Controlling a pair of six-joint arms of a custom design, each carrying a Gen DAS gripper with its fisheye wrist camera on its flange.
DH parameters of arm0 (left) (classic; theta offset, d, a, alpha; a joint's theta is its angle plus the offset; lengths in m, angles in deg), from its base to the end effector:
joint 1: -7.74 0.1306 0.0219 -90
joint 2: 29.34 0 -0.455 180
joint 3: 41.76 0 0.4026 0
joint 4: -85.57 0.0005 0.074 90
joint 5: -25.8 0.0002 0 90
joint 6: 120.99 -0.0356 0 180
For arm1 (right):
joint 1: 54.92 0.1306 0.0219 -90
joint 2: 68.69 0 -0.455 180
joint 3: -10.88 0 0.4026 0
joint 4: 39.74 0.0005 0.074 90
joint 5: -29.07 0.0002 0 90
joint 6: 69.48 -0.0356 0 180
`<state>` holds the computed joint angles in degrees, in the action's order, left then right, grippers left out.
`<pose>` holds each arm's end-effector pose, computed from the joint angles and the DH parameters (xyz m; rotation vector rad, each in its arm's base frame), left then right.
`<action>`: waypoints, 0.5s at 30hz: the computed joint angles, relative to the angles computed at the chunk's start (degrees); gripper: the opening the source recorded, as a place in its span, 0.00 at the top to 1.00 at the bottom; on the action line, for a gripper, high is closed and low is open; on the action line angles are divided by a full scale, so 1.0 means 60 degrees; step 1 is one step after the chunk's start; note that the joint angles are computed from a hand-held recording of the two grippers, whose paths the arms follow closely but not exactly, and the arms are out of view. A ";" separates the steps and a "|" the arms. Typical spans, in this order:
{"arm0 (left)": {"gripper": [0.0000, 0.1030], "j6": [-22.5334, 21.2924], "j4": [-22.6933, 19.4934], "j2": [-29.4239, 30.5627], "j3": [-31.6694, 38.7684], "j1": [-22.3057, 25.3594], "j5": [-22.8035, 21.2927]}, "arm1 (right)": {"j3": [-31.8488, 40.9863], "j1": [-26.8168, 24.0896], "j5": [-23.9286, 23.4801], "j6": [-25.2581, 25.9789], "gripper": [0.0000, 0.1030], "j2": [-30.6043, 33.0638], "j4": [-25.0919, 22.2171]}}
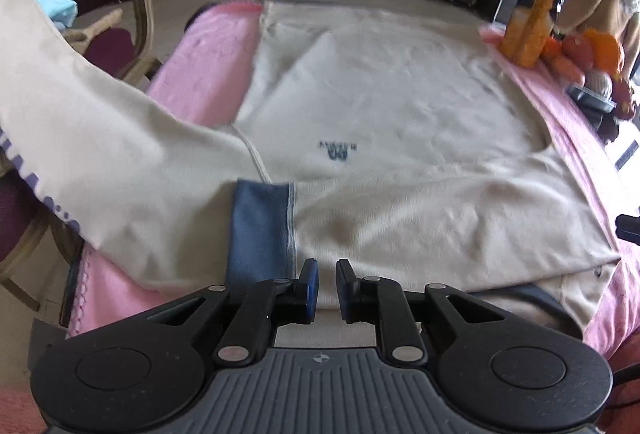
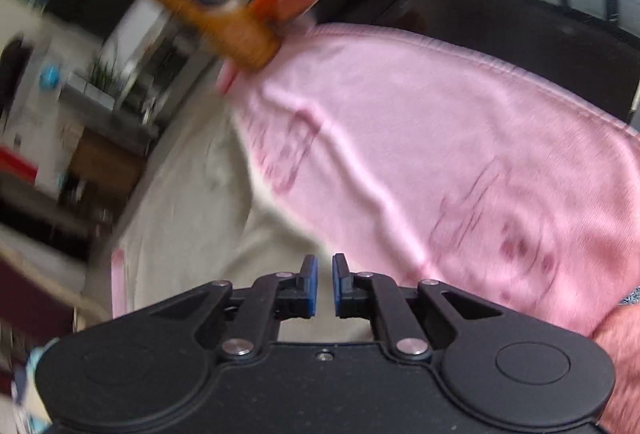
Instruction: Fold clothes
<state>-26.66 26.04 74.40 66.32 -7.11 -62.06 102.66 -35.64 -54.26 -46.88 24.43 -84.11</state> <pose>0.5735 -0.1540 0.5130 0.2479 2.5307 -0.1796 0.4974 0.1691 0.4971 1.0483 2.2058 0.5785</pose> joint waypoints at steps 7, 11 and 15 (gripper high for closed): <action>0.82 -0.0357 -0.0625 0.0317 0.0255 -0.0128 -0.0517 | 0.0213 -0.0122 -0.0836 -0.0400 1.00 0.0272 -0.1013; 0.82 -0.0306 -0.0606 0.0270 0.0186 -0.0078 -0.0440 | 0.0775 0.0140 0.0837 -0.0475 0.99 0.0436 -0.2522; 0.84 -0.0171 -0.0385 0.0115 0.0071 -0.0033 -0.0384 | 0.0711 0.0335 0.1574 -0.0308 0.96 0.0293 -0.2548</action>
